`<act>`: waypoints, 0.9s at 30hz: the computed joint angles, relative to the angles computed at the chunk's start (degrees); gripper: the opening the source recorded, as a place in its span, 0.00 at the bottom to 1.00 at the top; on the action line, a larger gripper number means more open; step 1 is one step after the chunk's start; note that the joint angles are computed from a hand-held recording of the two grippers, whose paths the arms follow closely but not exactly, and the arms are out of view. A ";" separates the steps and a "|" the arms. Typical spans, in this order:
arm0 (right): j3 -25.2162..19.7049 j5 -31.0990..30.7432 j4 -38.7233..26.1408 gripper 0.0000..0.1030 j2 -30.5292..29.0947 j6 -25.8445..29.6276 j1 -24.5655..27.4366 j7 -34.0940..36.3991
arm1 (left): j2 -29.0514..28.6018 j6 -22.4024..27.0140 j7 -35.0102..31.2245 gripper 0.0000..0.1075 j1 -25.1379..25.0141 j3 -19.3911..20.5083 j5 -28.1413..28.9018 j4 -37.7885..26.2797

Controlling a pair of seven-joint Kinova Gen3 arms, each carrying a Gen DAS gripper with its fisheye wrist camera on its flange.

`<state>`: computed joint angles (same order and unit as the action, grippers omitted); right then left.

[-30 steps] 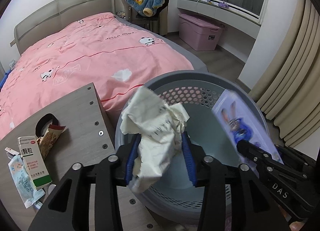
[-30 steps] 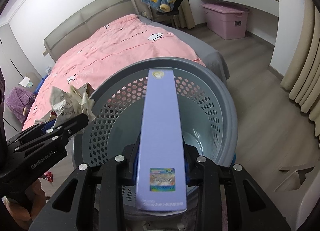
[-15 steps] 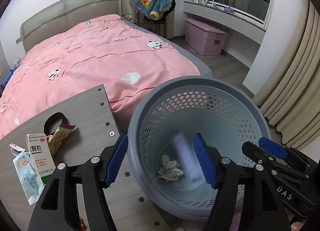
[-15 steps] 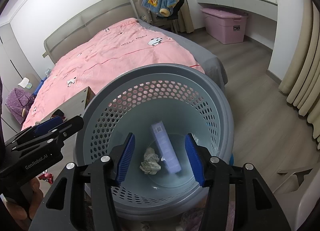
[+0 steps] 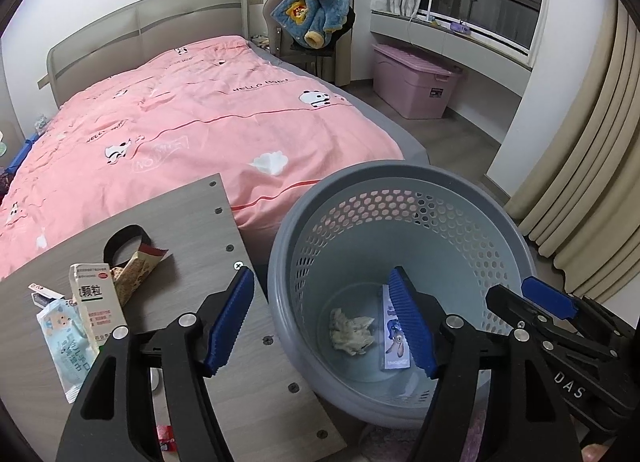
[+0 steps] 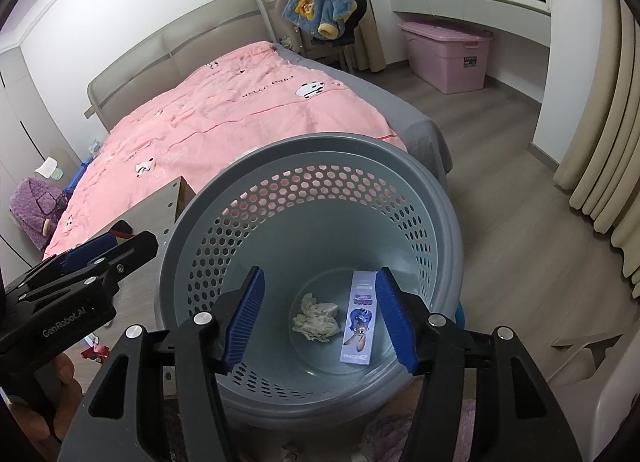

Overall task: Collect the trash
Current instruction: 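Move both tools back from the wastebasket toward the table items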

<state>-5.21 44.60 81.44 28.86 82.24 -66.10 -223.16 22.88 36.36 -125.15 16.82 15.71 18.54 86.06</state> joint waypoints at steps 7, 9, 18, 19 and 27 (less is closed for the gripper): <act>0.27 0.38 -2.51 0.61 1.12 2.19 -1.22 0.60 | -1.86 -0.44 -2.57 0.64 -2.53 0.70 2.68 1.91; 0.43 0.51 -3.08 0.62 1.36 2.67 -1.57 0.70 | -2.40 -0.57 -3.38 0.64 -3.07 0.74 3.46 2.51; 1.06 1.25 -6.18 0.66 3.04 4.18 -2.94 2.18 | -4.80 -0.81 -6.79 0.64 -5.48 0.28 6.65 5.12; 1.20 1.33 -6.36 0.66 3.07 4.22 -3.05 2.36 | -4.90 -0.73 -7.06 0.64 -5.64 0.15 6.89 5.11; 2.21 1.83 -10.10 0.70 5.01 5.03 -4.13 4.79 | -6.14 -0.29 -10.43 0.64 -8.40 -0.45 10.29 6.55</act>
<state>-3.00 46.43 71.34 33.87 87.26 -70.23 -218.38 16.74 36.07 -135.58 8.42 15.26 28.83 92.61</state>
